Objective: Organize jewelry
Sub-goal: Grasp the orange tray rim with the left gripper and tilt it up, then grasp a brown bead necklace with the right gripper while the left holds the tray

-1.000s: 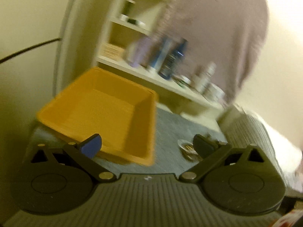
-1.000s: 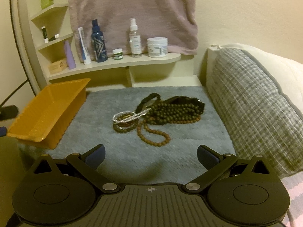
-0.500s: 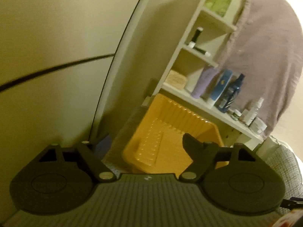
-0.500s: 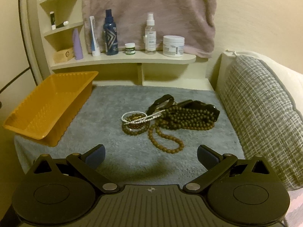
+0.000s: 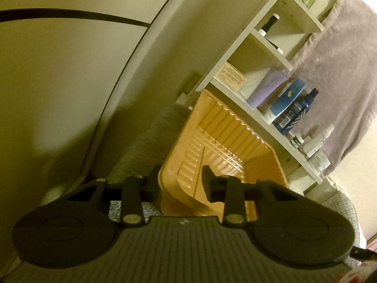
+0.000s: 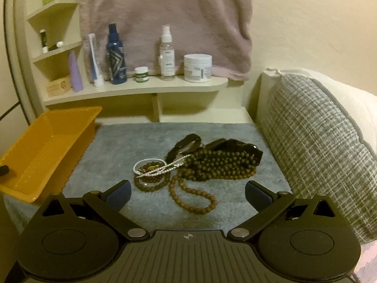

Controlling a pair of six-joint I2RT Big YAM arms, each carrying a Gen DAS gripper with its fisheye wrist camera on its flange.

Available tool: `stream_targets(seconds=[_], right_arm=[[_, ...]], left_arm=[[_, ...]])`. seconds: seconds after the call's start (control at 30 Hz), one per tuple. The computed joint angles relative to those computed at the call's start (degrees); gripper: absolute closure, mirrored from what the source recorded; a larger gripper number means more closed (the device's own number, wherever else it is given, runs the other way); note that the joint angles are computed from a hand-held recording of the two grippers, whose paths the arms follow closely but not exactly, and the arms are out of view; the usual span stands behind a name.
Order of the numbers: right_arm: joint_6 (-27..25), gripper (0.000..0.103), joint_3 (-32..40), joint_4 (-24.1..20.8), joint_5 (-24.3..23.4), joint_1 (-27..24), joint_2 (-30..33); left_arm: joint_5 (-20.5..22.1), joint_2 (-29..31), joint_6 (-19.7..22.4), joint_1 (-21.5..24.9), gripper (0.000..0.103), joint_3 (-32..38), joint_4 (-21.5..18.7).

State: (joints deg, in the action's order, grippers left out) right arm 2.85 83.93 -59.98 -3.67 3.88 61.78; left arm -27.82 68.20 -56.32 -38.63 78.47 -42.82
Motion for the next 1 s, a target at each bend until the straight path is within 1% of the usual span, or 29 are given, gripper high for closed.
stream_targets(seconds=[0.07, 0.13, 0.2, 0.27, 0.33, 0.4, 0.5, 0.67, 0.7, 0.73, 0.8, 0.87, 0.9, 1.0], right_arm=[[0.0, 0.001, -0.2, 0.0, 0.0, 0.2, 0.4], [0.1, 0.001, -0.5, 0.0, -0.1, 0.3, 0.5], [0.1, 0.001, -0.8, 0.0, -0.4, 0.3, 0.7], [0.1, 0.001, -1.0, 0.1, -0.8, 0.2, 0.9], [0.2, 0.001, -1.3, 0.6, -1.2, -0.2, 1.0], [0.0, 0.001, -1.9, 1.1, -1.6, -0.8, 1.0], [-1.2, 0.001, -3.5, 2.9, -2.7, -2.0, 0.8], [-3.8, 0.001, -6.2, 6.1, -4.6, -3.9, 0.6], [-3.9, 0.005, -6.6, 6.9, -5.6, -4.5, 0.7], [-4.1, 0.016, -6.8, 7.3, -7.0, -5.2, 1.1], [-4.4, 0.026, -6.7, 7.5, -9.0, -6.5, 2.1], [-4.9, 0.031, -6.7, 8.0, -10.1, -7.6, 3.0], [-5.5, 0.036, -6.6, 8.0, -10.7, -8.0, 3.3], [-7.5, 0.043, -6.5, 7.9, -11.7, -8.9, 4.3]], left_arm=[[0.1, 0.2, -0.3, 0.0, 0.079, 0.3, 0.0], [-0.2, 0.4, -0.9, 0.1, 0.085, 0.5, 0.1], [-0.9, 0.7, -1.0, 0.0, 0.087, 1.1, -0.7], [-1.0, 1.1, -1.0, -0.1, 0.095, 1.8, -1.8], [-1.7, 1.6, -0.3, -0.5, 0.095, 2.8, -3.0], [-2.8, 2.4, 1.3, -1.1, 0.095, 4.6, -4.8], [-6.2, 4.0, 4.7, -2.9, 0.095, 7.8, -7.6], [-12.1, 8.1, 9.7, -6.5, 0.095, 15.4, -15.0], [-13.4, 9.0, 10.8, -7.3, 0.095, 17.0, -16.5], [-14.4, 9.9, 11.6, -7.9, 0.095, 18.5, -17.9], [-16.5, 11.6, 13.6, -9.1, 0.095, 21.5, -20.3], [-18.3, 13.3, 16.1, -10.1, 0.095, 24.2, -22.2], [-19.1, 14.1, 17.0, -10.5, 0.095, 25.4, -23.0], [-20.8, 16.3, 18.4, -11.5, 0.095, 28.9, -25.8]])
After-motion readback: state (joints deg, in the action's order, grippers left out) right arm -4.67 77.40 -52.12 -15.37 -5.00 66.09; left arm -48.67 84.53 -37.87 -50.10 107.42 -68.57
